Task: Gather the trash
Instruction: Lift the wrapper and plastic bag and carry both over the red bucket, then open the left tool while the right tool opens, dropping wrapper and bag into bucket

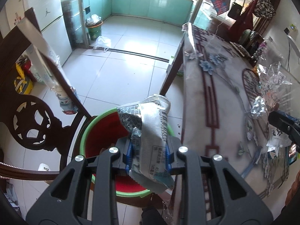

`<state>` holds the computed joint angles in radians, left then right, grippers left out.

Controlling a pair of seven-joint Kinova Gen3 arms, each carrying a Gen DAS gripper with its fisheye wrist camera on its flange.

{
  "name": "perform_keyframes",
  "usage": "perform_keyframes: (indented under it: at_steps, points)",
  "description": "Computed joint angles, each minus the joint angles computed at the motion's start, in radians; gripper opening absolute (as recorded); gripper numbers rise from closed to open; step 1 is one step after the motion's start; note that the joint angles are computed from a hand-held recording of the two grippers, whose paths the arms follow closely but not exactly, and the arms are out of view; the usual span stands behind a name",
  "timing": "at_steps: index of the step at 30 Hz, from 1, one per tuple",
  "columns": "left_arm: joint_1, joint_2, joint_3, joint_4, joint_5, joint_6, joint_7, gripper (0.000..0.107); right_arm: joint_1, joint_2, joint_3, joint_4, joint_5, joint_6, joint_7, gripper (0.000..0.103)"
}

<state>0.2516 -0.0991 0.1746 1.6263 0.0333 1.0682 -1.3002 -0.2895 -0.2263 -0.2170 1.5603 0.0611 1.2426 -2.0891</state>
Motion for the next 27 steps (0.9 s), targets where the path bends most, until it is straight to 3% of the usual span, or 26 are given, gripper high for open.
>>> perform_keyframes:
  at_steps: [27]
  points:
    - [-0.088,0.006,-0.060,0.059,0.006,0.015,-0.044,0.026,-0.107,0.164,0.013,-0.044,-0.083,-0.047,0.050,0.029]
